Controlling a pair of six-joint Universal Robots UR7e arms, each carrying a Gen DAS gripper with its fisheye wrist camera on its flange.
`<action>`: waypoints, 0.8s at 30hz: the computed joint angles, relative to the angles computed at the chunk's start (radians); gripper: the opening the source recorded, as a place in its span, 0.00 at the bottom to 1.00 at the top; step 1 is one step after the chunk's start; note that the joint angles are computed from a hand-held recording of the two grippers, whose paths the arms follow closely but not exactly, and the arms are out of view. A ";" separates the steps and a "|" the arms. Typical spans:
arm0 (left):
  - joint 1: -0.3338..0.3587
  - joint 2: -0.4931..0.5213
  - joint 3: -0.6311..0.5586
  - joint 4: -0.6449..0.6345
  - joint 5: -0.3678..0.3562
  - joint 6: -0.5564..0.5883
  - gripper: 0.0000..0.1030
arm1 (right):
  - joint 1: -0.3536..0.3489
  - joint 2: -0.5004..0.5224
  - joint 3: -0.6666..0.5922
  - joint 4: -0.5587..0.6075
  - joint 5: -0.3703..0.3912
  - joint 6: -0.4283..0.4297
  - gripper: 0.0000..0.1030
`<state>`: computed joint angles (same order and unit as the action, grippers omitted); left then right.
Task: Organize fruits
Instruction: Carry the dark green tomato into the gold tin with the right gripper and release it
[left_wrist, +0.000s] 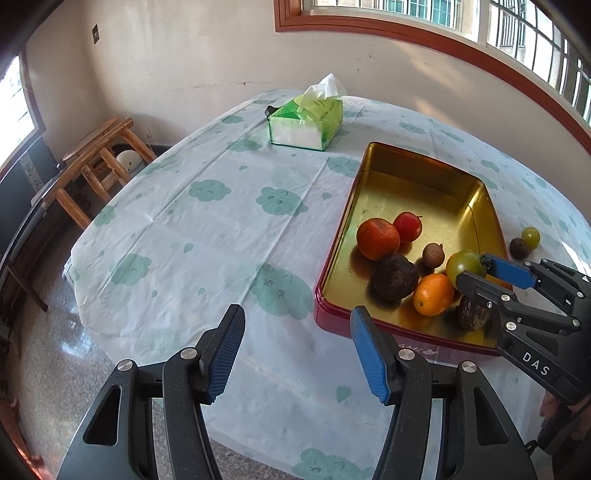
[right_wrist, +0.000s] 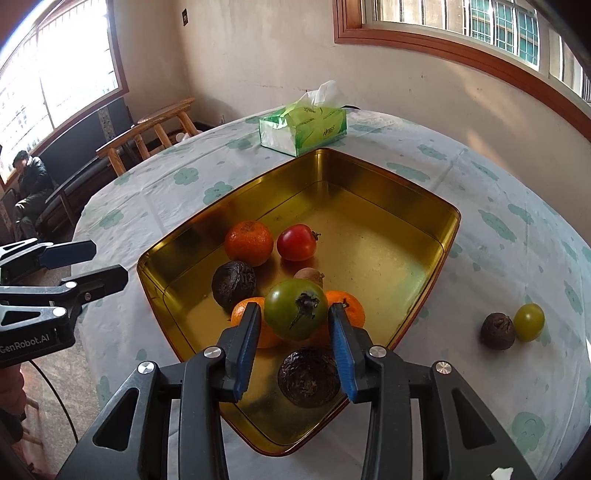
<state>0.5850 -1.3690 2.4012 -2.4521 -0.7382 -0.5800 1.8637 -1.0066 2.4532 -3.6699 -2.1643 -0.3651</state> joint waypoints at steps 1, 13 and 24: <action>-0.003 0.001 0.001 -0.006 -0.004 0.003 0.58 | 0.003 -0.009 0.006 -0.006 0.005 0.001 0.35; -0.043 0.062 -0.018 -0.066 -0.054 0.046 0.59 | -0.123 -0.222 0.142 -0.162 -0.038 -0.045 0.41; -0.086 0.186 -0.078 -0.125 -0.121 0.098 0.59 | -0.355 -0.325 0.145 -0.151 0.042 -0.075 0.41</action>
<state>0.4991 -1.1827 2.3232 -2.5773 -0.8596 -0.4821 1.5088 -1.3313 2.5979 -3.8207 -2.1225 -0.4406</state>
